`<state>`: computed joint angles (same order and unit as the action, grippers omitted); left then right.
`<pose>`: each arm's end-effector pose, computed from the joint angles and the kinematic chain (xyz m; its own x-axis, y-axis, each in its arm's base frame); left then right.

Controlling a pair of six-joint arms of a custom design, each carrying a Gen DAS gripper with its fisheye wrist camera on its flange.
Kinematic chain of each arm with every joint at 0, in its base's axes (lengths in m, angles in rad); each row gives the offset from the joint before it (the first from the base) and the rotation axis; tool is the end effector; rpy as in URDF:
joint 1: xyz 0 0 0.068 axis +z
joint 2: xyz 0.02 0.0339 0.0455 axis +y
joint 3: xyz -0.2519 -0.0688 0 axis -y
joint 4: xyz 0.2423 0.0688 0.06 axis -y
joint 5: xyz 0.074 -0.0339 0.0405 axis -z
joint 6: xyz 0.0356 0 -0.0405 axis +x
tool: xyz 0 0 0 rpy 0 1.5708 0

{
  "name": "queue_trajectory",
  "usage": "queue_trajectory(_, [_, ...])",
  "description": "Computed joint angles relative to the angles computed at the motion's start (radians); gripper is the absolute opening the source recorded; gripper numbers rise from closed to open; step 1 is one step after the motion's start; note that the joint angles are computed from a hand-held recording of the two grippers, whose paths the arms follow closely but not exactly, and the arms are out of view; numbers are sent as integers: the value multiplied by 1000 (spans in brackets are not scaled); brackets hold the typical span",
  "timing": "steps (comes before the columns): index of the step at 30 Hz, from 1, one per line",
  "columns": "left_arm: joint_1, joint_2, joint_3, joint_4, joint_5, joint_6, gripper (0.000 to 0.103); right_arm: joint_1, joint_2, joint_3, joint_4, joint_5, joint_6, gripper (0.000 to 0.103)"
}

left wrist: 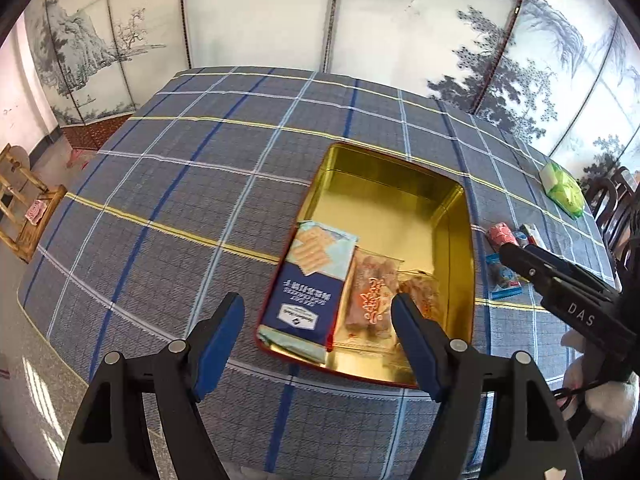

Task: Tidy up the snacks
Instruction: 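Lower the crackers pack into the gold tin and open the right gripper, then grasp the orange snack bag with the right gripper while the left grasps a blue candy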

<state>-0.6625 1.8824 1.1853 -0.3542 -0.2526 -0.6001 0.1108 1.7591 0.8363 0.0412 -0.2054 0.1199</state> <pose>0.3014 -0.2239 0.1496 -0.8459 -0.0336 -0.5322 0.0243 0.9946 -0.1013 0.3276 0.0438 0.1200 -0.7899 0.0299 -0.6125 -0.1437 0.9620 0.2323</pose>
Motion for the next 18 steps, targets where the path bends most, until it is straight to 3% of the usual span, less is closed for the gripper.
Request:
queue_trajectory(3, [-33,57,74,-11,12,16,73,-121,-29,-38,7,35,-88,68])
queue_trajectory(9, [-90,202,271,-74,42,43,73,-321,19,-54,31,41,-263,73])
queue_trajectory(18, [-171,445,629,-189,68,91,73,-381,206,5,125,38,-381,73])
